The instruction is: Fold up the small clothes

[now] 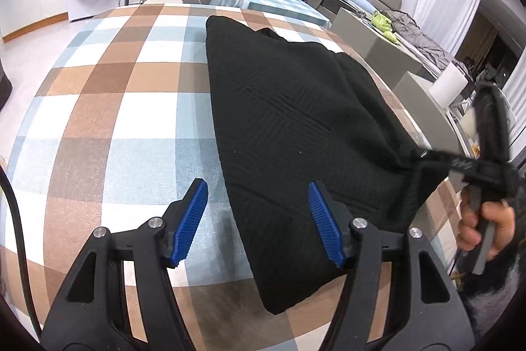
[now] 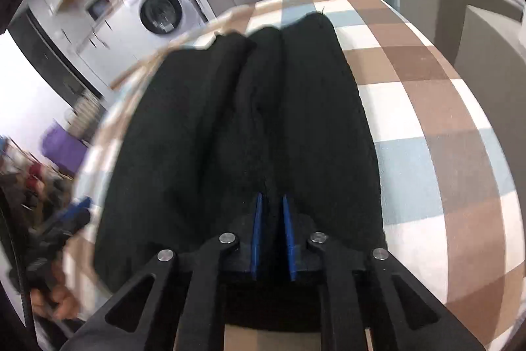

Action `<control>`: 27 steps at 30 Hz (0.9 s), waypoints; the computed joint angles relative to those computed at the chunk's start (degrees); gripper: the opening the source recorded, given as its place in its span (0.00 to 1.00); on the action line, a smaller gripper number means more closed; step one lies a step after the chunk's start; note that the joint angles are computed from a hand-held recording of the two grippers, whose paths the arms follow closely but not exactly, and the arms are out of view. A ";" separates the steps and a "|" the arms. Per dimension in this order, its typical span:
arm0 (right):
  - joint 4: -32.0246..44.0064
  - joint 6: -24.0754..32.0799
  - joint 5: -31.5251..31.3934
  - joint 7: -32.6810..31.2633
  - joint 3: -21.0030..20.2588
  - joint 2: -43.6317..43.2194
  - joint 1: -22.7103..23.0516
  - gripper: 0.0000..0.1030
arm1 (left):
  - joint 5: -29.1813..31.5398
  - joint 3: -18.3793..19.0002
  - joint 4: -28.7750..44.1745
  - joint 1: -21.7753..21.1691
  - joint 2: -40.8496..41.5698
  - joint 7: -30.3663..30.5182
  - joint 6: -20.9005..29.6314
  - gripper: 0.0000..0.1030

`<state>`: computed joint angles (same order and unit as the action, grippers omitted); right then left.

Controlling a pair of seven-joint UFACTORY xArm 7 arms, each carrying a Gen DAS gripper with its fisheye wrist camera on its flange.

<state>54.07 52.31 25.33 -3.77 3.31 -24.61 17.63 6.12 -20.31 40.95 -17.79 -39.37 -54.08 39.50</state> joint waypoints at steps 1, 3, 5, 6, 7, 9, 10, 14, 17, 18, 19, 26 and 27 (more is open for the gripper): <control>-0.35 -0.79 -0.34 0.12 0.19 -1.20 -0.17 0.37 | -0.04 0.06 0.04 -0.20 0.12 0.22 -0.28 0.59; -0.40 -2.36 0.33 -0.78 -0.15 -3.09 0.47 0.37 | -0.33 0.20 0.04 -0.77 0.64 0.74 -1.57 0.59; 1.83 -0.73 3.23 -3.07 -1.51 -2.33 2.53 0.39 | -0.83 0.32 0.21 -1.74 1.65 1.70 -2.94 0.59; 2.99 -0.17 4.98 -4.16 -1.84 -1.49 3.49 0.40 | -0.92 0.18 0.31 -2.18 2.12 2.15 -3.53 0.59; 3.88 0.18 6.62 -4.93 -1.88 -0.64 4.23 0.41 | -0.95 0.05 0.46 -2.68 2.66 2.78 -4.08 0.59; 6.50 1.87 8.61 -6.53 -1.45 2.34 5.25 0.50 | -0.92 -0.36 1.20 -3.91 4.00 4.42 -3.91 0.59; 7.94 2.78 7.24 -6.11 -0.18 4.31 5.02 0.52 | -0.86 -0.64 1.46 -4.32 4.40 4.88 -3.60 0.59; 10.21 4.99 4.10 -2.30 2.81 9.66 3.79 0.28 | -0.59 -1.51 1.62 -5.50 5.03 5.43 -2.70 0.59; 10.37 1.57 9.48 -8.17 1.97 9.25 4.51 0.10 | -1.27 -0.97 0.97 -6.31 4.31 5.57 -3.14 0.59; 9.46 -1.76 14.09 -12.68 -0.40 7.66 7.07 0.09 | -1.61 -0.63 0.71 -6.59 4.12 5.83 -3.55 0.59; 9.50 -3.52 16.30 -14.87 -0.42 6.64 7.23 0.09 | -1.68 -0.59 0.53 -6.55 4.05 5.87 -4.07 0.60; 9.20 3.69 10.83 -6.29 0.96 8.44 2.44 0.17 | -2.53 -0.18 0.31 -6.72 4.00 6.59 -3.55 0.61; 7.83 4.72 12.60 -7.32 0.14 7.37 2.42 0.26 | -2.64 -0.14 0.17 -6.73 3.72 6.57 -3.53 0.61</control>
